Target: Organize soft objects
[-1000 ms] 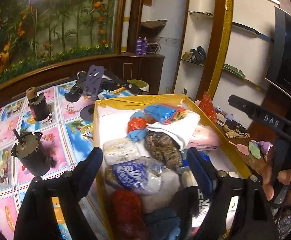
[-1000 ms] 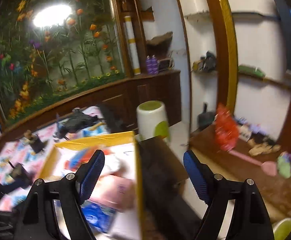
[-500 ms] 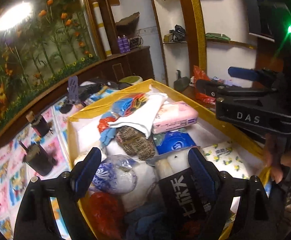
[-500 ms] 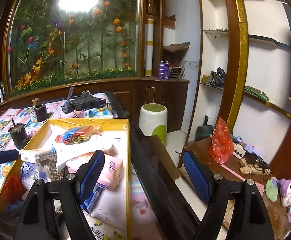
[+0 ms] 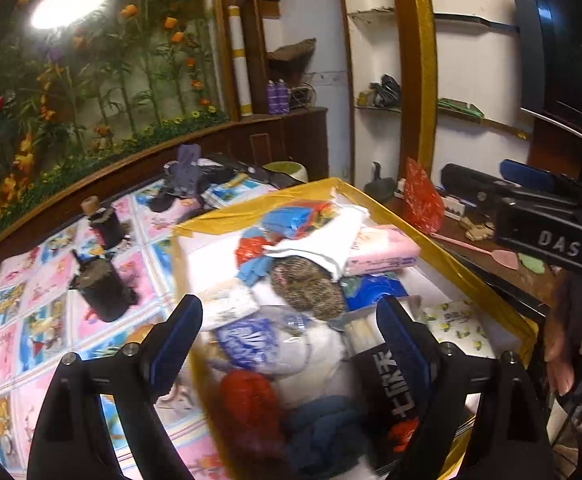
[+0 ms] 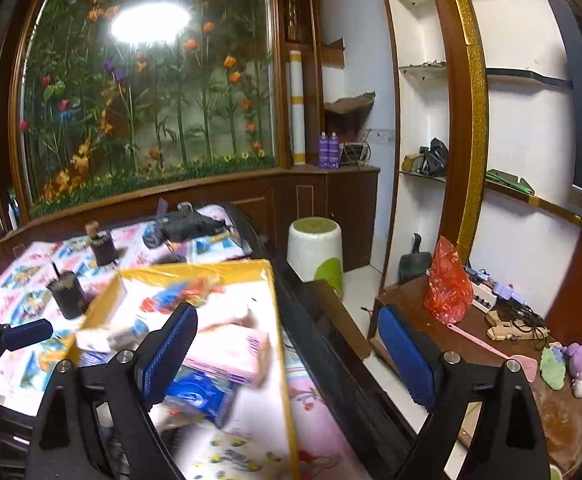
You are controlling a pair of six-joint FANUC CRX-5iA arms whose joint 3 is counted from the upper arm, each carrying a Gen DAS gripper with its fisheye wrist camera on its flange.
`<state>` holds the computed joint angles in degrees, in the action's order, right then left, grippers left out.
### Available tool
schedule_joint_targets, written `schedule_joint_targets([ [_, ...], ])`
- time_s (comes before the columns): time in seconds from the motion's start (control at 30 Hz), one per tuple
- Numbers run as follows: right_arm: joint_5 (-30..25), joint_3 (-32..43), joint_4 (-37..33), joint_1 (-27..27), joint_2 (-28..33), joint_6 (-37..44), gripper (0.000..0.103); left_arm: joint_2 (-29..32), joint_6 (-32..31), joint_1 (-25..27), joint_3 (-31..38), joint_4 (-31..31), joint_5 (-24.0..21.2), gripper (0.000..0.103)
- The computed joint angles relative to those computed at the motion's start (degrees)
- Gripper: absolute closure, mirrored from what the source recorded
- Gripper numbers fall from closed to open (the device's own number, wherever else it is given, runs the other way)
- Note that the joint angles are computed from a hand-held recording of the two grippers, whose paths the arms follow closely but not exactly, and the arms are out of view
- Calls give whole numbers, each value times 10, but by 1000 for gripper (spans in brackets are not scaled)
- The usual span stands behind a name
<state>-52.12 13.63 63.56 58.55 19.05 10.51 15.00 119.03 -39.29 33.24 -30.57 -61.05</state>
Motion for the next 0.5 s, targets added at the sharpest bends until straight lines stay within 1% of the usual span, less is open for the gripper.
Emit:
schedule_joint_targets([
  [0.07,0,-3,12,8,-3,-21,2,-7,13,-8,0,-29,-19,12],
  [0.1,4,-5,16,11,-4,-33,1,-12,20,-12,-3,-41,-27,10],
  [0.2,-6,1,28,28,5,-57,1,-34,33,-10,-25,-55,-40,6],
  [0.27,-23,14,28,41,18,-61,1,-54,33,2,-52,-38,-32,3],
  [0.3,-37,24,22,48,27,-60,1,-61,38,5,-61,-37,-36,3],
  [0.4,-55,41,9,58,40,-63,1,-63,52,-1,-63,-56,-66,3],
  [0.47,-64,36,22,63,43,-90,1,-63,55,-9,-62,-71,-81,3],
  [0.5,-69,31,35,66,43,-104,1,-66,55,-12,-67,-71,-80,3],
])
